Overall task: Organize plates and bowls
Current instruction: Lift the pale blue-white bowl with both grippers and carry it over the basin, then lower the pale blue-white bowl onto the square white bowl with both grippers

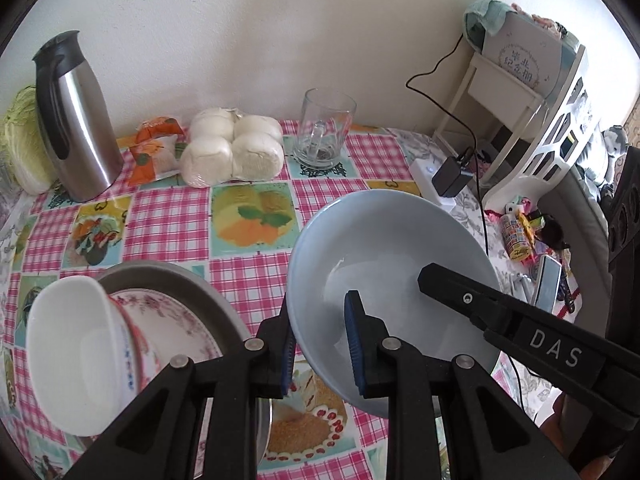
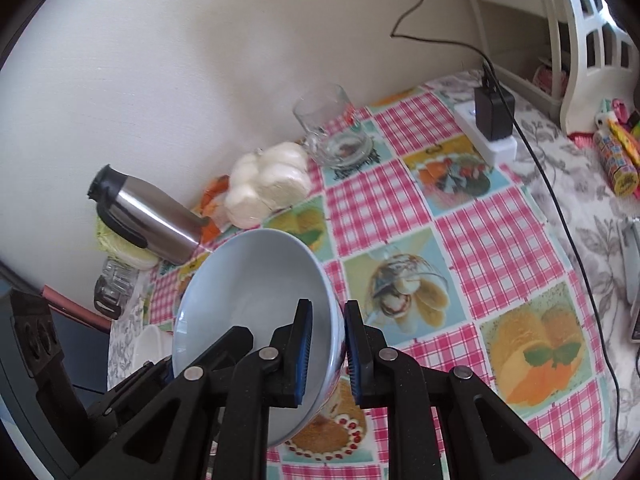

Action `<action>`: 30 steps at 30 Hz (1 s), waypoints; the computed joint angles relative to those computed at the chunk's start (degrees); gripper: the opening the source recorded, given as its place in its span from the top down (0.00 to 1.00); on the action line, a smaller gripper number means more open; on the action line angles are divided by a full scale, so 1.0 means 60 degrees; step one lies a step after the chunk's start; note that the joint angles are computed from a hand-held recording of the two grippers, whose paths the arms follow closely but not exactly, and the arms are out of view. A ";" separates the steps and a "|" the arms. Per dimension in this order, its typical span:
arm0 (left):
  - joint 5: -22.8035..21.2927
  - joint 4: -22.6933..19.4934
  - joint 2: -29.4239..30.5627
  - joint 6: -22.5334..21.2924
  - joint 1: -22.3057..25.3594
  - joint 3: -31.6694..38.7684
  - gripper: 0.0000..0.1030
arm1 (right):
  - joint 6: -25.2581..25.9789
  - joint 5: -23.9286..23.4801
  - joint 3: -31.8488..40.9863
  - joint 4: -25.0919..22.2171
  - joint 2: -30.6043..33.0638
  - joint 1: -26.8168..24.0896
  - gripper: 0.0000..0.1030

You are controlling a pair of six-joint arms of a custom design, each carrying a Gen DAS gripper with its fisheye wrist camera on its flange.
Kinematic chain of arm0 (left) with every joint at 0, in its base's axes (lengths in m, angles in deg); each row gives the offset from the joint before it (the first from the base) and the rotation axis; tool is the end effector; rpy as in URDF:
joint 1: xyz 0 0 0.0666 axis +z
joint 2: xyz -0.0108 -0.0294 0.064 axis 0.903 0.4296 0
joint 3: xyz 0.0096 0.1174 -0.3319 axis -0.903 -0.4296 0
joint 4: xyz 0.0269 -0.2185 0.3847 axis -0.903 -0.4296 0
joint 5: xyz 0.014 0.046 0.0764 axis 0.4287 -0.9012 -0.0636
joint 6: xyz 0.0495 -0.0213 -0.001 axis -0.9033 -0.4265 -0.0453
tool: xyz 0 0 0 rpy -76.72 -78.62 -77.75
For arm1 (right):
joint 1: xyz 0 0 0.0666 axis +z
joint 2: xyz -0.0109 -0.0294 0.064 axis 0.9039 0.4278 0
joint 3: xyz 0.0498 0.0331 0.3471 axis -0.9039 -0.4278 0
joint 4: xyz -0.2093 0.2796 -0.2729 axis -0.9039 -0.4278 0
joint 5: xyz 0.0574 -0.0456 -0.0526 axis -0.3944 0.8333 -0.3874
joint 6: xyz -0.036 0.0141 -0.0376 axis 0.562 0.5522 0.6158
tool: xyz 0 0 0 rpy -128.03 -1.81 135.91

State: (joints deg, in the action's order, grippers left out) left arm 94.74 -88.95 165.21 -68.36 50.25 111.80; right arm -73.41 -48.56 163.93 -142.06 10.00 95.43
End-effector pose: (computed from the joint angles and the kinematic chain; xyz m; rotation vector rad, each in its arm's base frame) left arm 0.5124 -0.1358 0.4484 0.0527 2.5749 -0.3540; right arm 0.4841 0.2879 0.4784 0.2453 2.6038 0.4907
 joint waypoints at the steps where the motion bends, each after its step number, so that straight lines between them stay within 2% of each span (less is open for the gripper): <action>1: -0.0029 0.0000 -0.0079 0.0003 0.0035 -0.0023 0.77 | -0.0025 0.0061 0.0087 -0.0009 0.0019 0.0069 0.83; 16: 0.0140 0.0057 -0.1366 0.0054 0.1059 -0.0733 0.77 | -0.0108 0.0291 0.1363 0.0168 0.0608 0.1031 0.83; 30: 0.0717 -0.0198 -0.2205 -0.0063 0.2545 -0.1126 0.77 | 0.0181 0.0224 0.2871 0.0002 0.1815 0.2002 0.81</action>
